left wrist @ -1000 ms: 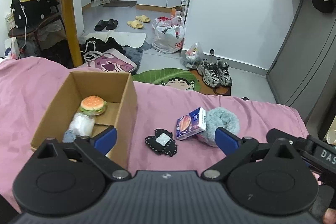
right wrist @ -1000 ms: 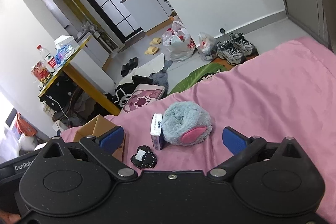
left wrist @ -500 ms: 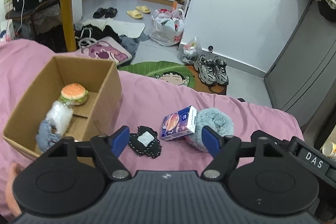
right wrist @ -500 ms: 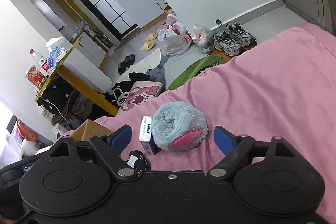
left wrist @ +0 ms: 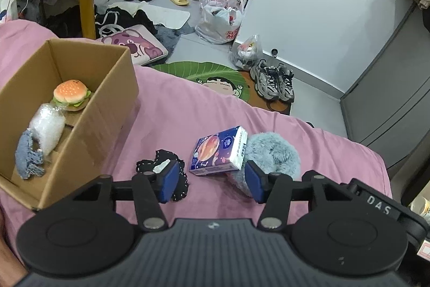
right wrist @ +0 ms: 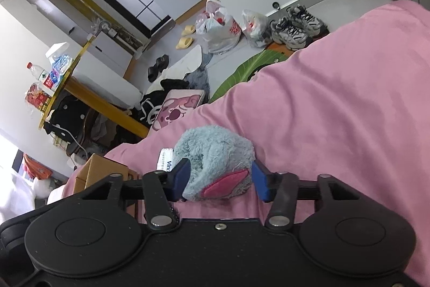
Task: Organize soft objects
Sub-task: 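Grasp the grey fluffy plush with the right tool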
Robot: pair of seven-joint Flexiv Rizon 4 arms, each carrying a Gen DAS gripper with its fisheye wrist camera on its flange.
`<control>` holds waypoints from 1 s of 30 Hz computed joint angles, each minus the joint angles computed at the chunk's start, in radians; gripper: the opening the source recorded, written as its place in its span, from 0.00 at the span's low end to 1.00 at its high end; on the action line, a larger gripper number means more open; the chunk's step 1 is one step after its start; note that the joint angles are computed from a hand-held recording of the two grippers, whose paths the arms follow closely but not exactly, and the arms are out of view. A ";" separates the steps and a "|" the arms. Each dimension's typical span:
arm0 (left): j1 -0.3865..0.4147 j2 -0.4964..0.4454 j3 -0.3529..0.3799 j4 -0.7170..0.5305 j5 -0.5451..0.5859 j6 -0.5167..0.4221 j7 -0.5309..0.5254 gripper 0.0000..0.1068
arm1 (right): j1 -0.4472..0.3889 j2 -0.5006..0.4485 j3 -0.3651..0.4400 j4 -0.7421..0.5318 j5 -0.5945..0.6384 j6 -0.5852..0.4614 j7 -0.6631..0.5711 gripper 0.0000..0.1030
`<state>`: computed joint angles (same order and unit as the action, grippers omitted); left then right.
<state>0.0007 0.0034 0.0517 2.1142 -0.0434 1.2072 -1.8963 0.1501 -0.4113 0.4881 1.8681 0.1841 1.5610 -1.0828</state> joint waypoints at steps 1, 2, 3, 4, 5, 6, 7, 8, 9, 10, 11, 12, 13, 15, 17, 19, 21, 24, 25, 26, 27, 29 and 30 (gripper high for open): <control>0.001 -0.005 -0.001 -0.004 0.006 -0.002 -0.009 0.50 | -0.008 -0.010 0.009 -0.012 0.001 -0.006 -0.007 0.46; 0.002 -0.010 -0.001 -0.010 0.011 -0.004 -0.014 0.50 | -0.019 -0.020 0.023 -0.023 0.006 -0.009 -0.017 0.46; 0.003 -0.015 -0.001 -0.015 0.018 -0.005 -0.018 0.50 | -0.029 -0.029 0.035 -0.031 0.012 -0.012 -0.026 0.46; 0.003 -0.020 -0.001 -0.019 0.023 -0.003 -0.022 0.50 | -0.040 -0.039 0.049 -0.040 0.018 -0.016 -0.035 0.45; 0.003 -0.023 0.001 -0.022 0.025 -0.002 -0.024 0.50 | -0.051 -0.047 0.063 -0.049 0.025 -0.025 -0.046 0.45; 0.004 -0.027 0.001 -0.025 0.027 0.005 -0.026 0.50 | -0.061 -0.053 0.076 -0.057 0.033 -0.034 -0.057 0.44; 0.004 -0.032 0.002 -0.029 0.032 0.011 -0.027 0.50 | -0.071 -0.061 0.087 -0.068 0.041 -0.044 -0.069 0.44; 0.005 -0.038 0.003 -0.035 0.034 0.015 -0.025 0.50 | -0.075 -0.067 0.094 -0.075 0.051 -0.050 -0.078 0.43; 0.006 -0.045 0.003 -0.040 0.027 0.023 -0.016 0.50 | -0.076 -0.070 0.097 -0.080 0.060 -0.051 -0.086 0.43; 0.007 -0.052 0.002 -0.042 0.013 0.029 -0.002 0.50 | -0.073 -0.072 0.096 -0.084 0.067 -0.047 -0.094 0.42; 0.007 -0.058 0.002 -0.047 0.004 0.032 0.006 0.50 | -0.070 -0.074 0.094 -0.087 0.072 -0.040 -0.102 0.42; 0.006 -0.066 0.002 -0.054 0.000 0.034 0.009 0.50 | -0.070 -0.078 0.097 -0.091 0.076 -0.037 -0.110 0.41; 0.005 -0.073 0.002 -0.060 -0.002 0.039 0.009 0.50 | -0.070 -0.082 0.099 -0.098 0.079 -0.041 -0.115 0.40; 0.003 -0.085 0.000 -0.066 -0.019 0.047 0.023 0.50 | -0.056 -0.087 0.082 -0.108 0.076 -0.066 -0.112 0.34; -0.001 -0.090 -0.002 -0.067 -0.037 0.048 0.034 0.49 | -0.015 -0.075 0.027 -0.100 0.057 -0.099 -0.092 0.26; -0.005 -0.094 -0.006 -0.069 -0.060 0.043 0.051 0.47 | 0.010 -0.069 -0.006 -0.093 0.056 -0.096 -0.082 0.21; -0.010 -0.096 -0.012 -0.066 -0.084 0.040 0.066 0.46 | 0.009 -0.066 -0.005 -0.090 0.065 -0.080 -0.092 0.19; -0.018 -0.098 -0.021 -0.059 -0.127 0.037 0.091 0.42 | 0.001 -0.061 0.006 -0.086 0.074 -0.079 -0.104 0.18; -0.021 -0.097 -0.025 -0.053 -0.145 0.037 0.100 0.42 | -0.002 -0.058 0.009 -0.084 0.077 -0.081 -0.108 0.18; -0.024 -0.096 -0.029 -0.048 -0.163 0.040 0.112 0.42 | -0.004 -0.052 0.011 -0.080 0.082 -0.083 -0.111 0.18; -0.028 -0.096 -0.031 -0.043 -0.172 0.043 0.119 0.42 | -0.003 -0.051 0.008 -0.082 0.084 -0.084 -0.112 0.18; -0.036 -0.098 -0.032 -0.038 -0.178 0.043 0.120 0.42 | 0.015 -0.035 -0.015 -0.066 0.082 -0.078 -0.098 0.18; -0.038 -0.099 -0.036 -0.032 -0.194 0.048 0.131 0.42 | 0.020 -0.029 -0.022 -0.059 0.081 -0.075 -0.092 0.18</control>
